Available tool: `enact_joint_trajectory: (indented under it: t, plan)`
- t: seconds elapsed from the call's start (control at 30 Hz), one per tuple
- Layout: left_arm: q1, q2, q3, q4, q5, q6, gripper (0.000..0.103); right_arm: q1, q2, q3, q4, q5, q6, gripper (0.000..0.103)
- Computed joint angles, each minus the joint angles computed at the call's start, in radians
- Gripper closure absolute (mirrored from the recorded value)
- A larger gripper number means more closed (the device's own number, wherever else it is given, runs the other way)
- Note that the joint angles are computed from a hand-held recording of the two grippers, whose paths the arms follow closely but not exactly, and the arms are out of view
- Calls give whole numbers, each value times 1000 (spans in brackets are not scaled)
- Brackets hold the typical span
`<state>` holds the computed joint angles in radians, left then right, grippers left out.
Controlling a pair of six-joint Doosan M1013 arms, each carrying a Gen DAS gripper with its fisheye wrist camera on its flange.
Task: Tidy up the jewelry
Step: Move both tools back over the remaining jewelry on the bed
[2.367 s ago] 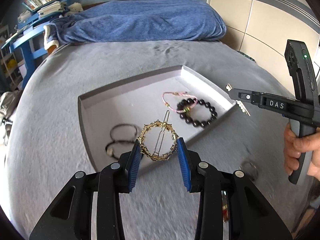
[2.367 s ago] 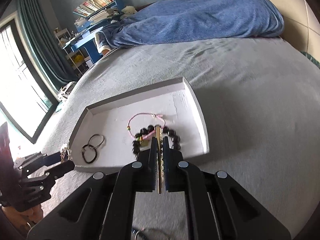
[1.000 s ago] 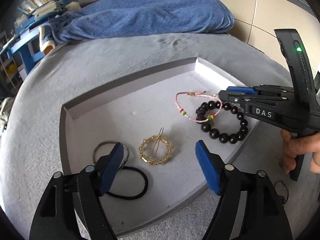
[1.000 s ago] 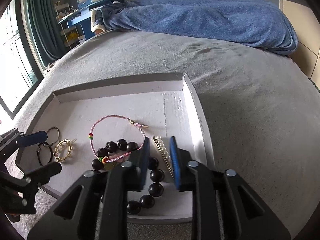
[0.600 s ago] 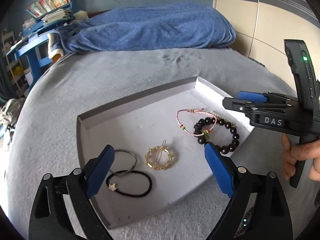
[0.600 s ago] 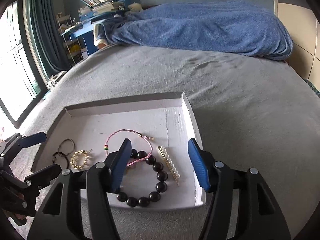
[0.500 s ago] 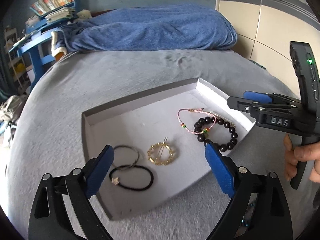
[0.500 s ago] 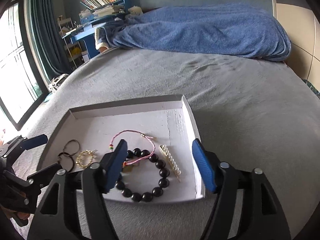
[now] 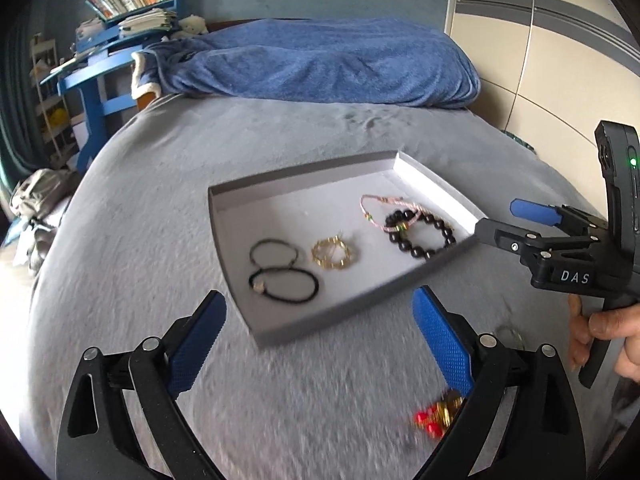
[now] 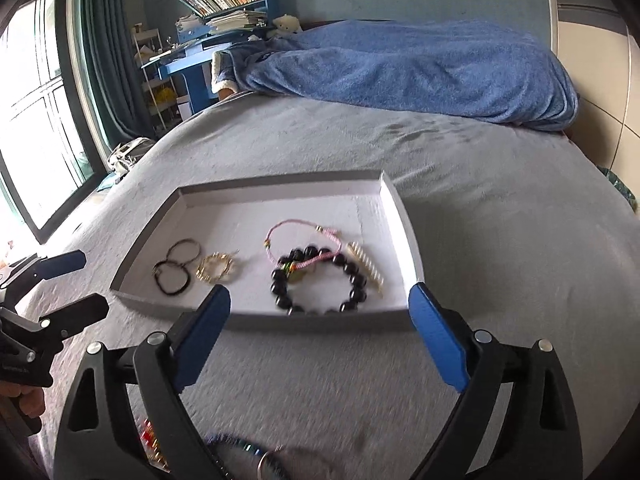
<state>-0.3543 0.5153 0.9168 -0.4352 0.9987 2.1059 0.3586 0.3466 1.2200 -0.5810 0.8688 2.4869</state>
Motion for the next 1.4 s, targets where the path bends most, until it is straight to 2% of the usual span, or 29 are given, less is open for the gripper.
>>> enact_joint_trajectory:
  t: [0.37, 0.6, 0.8, 1.17, 1.4]
  plan:
    - [2, -74, 132, 15, -12, 39, 9, 47, -58, 79, -12, 7, 48, 9]
    - [1, -120, 214, 21, -24, 83, 9, 57, -92, 130, -16, 12, 84, 8]
    - [2, -153, 279, 3, -25, 191, 9, 61, -112, 162, -8, 19, 92, 8]
    - [-11, -151, 291, -18, 1, 251, 11, 58, -114, 179, 30, 21, 96, 8]
    - [-36, -140, 288, 34, -6, 272, 24, 54, -118, 189, 41, 16, 107, 8]
